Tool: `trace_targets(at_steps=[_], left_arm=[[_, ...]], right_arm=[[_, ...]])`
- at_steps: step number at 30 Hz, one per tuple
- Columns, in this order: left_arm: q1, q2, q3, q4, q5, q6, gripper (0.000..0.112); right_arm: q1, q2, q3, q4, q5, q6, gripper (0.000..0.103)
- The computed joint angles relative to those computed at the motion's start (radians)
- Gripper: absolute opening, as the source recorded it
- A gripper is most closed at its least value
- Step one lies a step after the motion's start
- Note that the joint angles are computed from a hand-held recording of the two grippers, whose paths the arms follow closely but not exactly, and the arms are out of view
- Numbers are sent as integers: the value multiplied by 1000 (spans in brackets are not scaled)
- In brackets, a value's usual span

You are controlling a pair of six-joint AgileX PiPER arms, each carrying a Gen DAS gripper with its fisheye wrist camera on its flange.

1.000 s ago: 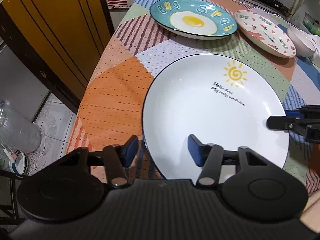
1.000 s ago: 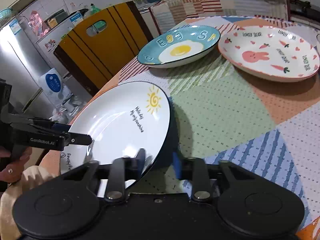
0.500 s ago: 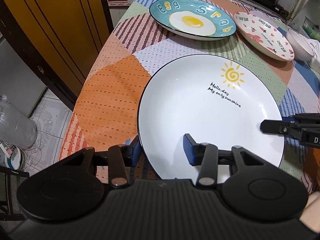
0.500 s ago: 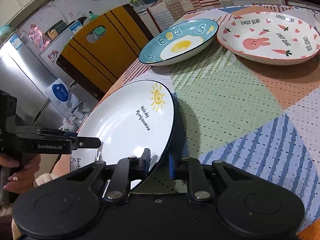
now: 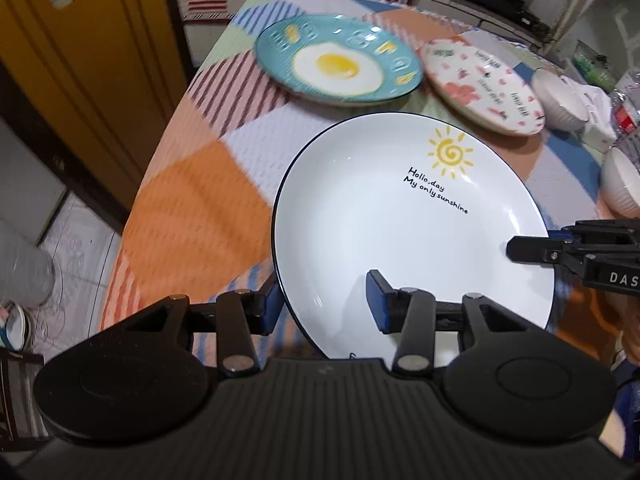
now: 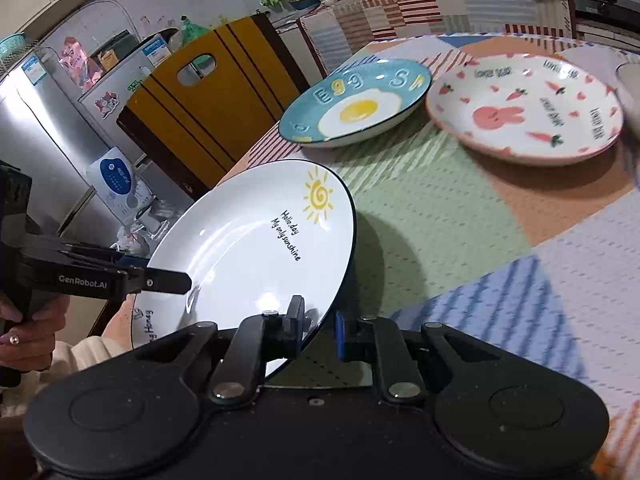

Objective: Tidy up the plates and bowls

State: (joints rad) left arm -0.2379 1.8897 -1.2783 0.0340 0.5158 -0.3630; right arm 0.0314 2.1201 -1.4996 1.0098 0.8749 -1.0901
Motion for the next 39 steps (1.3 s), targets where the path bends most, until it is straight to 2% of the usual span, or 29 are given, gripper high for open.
trace_targets(at_steps=[9,12,18,26,32,35,39], left_arm=[[-66,139,-252,-76,99,55,43],[-88,200,-340,-81,131,55,43],[-110,293,-461,-107,195,73,43],[-122,328,-475,-86,216,34,42],[-124,352,-495,-95,222,14,43],[-132,353,-496,-114,218,32,43],[-146,352,-503,-88,235,32,43]], right_arm=[[-103,15,-176,-149,126,108,20],[-137,54,-263,-195,185,155,20],[-167,121,-387,-269,250,189,20],[-172,208,-484,-303,310,224,20],[-147,243,-543,-362,320,251,21],[-130,254,-571,-415,305,304,21],[-114,295,-652,-476,338,399,22]])
